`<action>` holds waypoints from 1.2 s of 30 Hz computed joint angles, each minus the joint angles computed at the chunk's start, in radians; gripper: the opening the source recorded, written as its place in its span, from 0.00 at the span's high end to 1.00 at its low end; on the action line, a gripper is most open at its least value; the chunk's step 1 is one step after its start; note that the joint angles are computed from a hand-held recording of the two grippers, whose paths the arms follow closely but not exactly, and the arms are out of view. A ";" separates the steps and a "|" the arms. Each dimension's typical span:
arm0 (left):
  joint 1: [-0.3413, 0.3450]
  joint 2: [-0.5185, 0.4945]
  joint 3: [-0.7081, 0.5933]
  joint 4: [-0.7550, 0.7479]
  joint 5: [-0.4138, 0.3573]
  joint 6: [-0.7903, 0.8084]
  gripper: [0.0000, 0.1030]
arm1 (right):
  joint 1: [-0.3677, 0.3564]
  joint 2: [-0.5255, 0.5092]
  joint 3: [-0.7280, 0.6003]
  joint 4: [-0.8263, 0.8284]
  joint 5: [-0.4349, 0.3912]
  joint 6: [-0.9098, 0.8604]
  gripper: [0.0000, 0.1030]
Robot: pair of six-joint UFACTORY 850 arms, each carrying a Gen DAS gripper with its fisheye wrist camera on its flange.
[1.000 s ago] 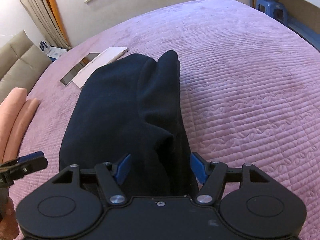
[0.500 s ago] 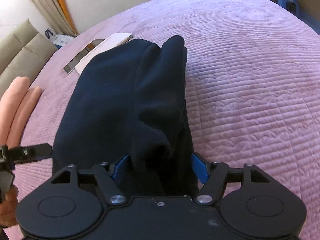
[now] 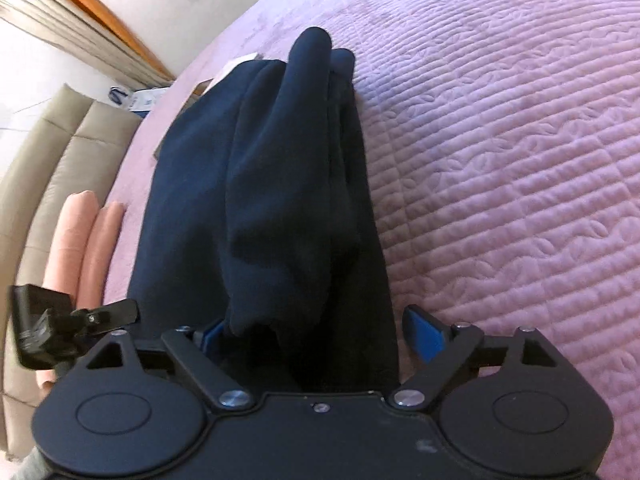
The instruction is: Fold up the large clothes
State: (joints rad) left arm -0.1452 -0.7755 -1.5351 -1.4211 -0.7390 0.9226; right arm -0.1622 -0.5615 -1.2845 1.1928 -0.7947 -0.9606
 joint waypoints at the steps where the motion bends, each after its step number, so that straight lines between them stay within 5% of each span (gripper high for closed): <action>1: 0.005 -0.014 -0.004 -0.026 -0.024 0.004 0.00 | -0.003 -0.006 -0.006 0.012 -0.019 -0.009 0.03; 5: -0.010 -0.013 0.019 -0.115 0.013 0.078 0.01 | 0.000 -0.020 -0.006 0.076 -0.059 -0.049 0.13; 8: -0.025 0.017 0.050 -0.150 0.075 0.148 0.20 | -0.009 -0.027 -0.007 0.119 -0.116 -0.027 0.22; 10: -0.020 0.042 0.084 -0.211 0.075 0.205 0.34 | -0.019 -0.011 0.013 0.162 -0.138 -0.048 0.36; 12: -0.016 0.073 0.122 -0.287 0.066 0.288 0.36 | -0.021 0.024 0.043 0.191 -0.139 -0.106 0.40; 19: 0.021 0.283 0.322 -0.396 0.008 0.488 0.39 | 0.019 0.240 0.192 0.197 -0.137 -0.229 0.42; 27: 0.066 0.708 0.710 -0.398 0.034 0.521 0.39 | 0.062 0.576 0.439 0.172 -0.179 -0.221 0.42; 32: 0.072 0.874 0.903 -0.378 0.082 0.521 0.38 | 0.090 0.662 0.557 0.125 -0.179 -0.212 0.44; 36: 0.061 0.889 1.037 -0.426 0.138 0.566 0.37 | 0.097 0.657 0.646 0.120 -0.154 -0.228 0.44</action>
